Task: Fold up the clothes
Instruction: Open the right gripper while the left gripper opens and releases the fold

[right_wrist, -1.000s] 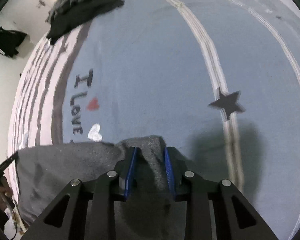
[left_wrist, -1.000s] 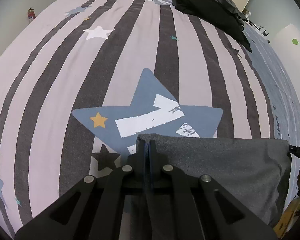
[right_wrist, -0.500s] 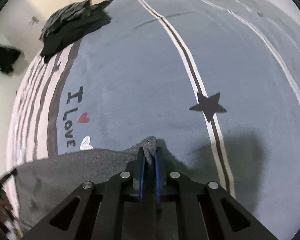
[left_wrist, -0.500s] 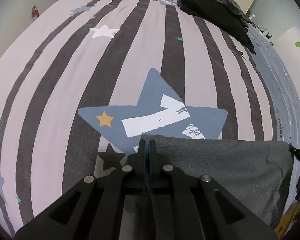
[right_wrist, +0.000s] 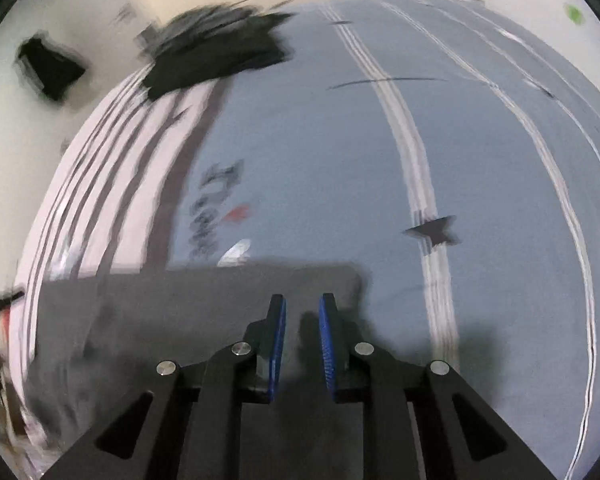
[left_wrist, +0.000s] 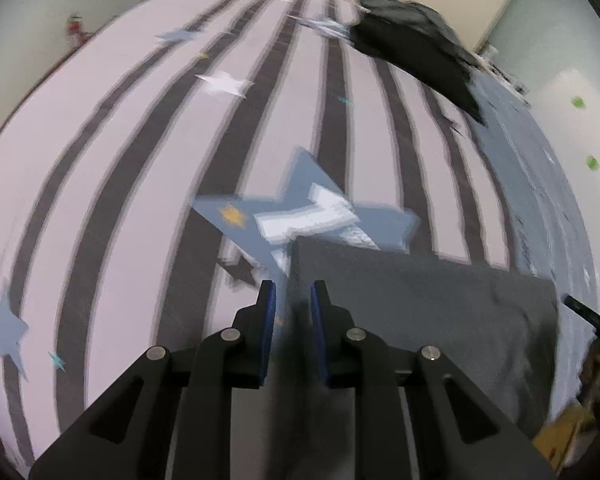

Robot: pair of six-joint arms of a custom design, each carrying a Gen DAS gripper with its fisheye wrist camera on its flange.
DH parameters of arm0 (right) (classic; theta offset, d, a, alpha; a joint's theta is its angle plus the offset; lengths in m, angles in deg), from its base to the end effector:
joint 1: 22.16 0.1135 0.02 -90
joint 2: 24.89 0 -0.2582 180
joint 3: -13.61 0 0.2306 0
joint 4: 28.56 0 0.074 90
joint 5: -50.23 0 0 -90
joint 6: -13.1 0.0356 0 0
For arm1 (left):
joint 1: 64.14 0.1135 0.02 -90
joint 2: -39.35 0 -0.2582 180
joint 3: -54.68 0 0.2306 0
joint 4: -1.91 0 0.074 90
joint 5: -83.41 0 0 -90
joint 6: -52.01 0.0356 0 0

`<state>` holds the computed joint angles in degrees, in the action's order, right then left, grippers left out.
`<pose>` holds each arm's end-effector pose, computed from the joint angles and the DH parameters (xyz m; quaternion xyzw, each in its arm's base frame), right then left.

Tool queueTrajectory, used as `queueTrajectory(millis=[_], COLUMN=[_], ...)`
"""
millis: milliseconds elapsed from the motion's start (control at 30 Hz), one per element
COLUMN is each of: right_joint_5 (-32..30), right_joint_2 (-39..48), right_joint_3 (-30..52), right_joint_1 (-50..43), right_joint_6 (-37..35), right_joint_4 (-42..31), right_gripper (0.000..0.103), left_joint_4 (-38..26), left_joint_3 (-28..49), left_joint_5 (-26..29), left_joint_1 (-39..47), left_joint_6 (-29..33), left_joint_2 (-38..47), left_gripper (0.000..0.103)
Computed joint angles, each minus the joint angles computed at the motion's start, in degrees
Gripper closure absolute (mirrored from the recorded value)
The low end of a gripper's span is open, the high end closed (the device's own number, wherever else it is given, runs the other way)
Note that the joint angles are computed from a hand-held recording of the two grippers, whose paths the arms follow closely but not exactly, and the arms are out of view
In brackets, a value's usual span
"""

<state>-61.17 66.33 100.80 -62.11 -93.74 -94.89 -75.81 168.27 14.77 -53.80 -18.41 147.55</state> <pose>0.2318 -0.1772 0.2545 0.1629 0.9549 0.0812 0.2344 0.3592 0.0524 0.2783 0.1066 0.9656 -0.1380 0.1931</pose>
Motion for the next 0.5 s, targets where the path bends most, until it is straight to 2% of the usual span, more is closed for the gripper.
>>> queueTrajectory(millis=[67, 167, 267, 367, 500], right_joint_5=[-0.3, -0.2, -0.2, -2.5, -7.7], right_joint_2=[-3.0, -5.5, -7.5, -9.2, -10.4], right_joint_3=[-4.6, -10.7, -16.9, -21.7, -25.1], right_joint_1=[2.0, 2.7, 1.8, -0.8, -6.1], right_joint_6=[-1.9, -4.2, -5.7, -7.6, -14.6], right_joint_4=[0.9, 3.0, 8.3, 13.3, 15.9], right_gripper=[0.086, 0.086, 0.086, 0.089, 0.090], left_joint_4=[-0.1, 3.7, 11.2, 19.2, 27.8], left_joint_3=[-5.0, -11.9, -19.1, -24.7, -32.0], left_joint_5=[0.8, -1.5, -5.1, -4.6, -3.3], left_joint_1=[-0.8, -2.7, -3.0, -1.1, -0.3], left_joint_6=[3.6, 7.1, 8.0, 7.8, 9.8], left_joint_2=[-3.2, -5.8, -7.2, -8.1, -12.0], left_gripper=[0.088, 0.088, 0.088, 0.085, 0.085])
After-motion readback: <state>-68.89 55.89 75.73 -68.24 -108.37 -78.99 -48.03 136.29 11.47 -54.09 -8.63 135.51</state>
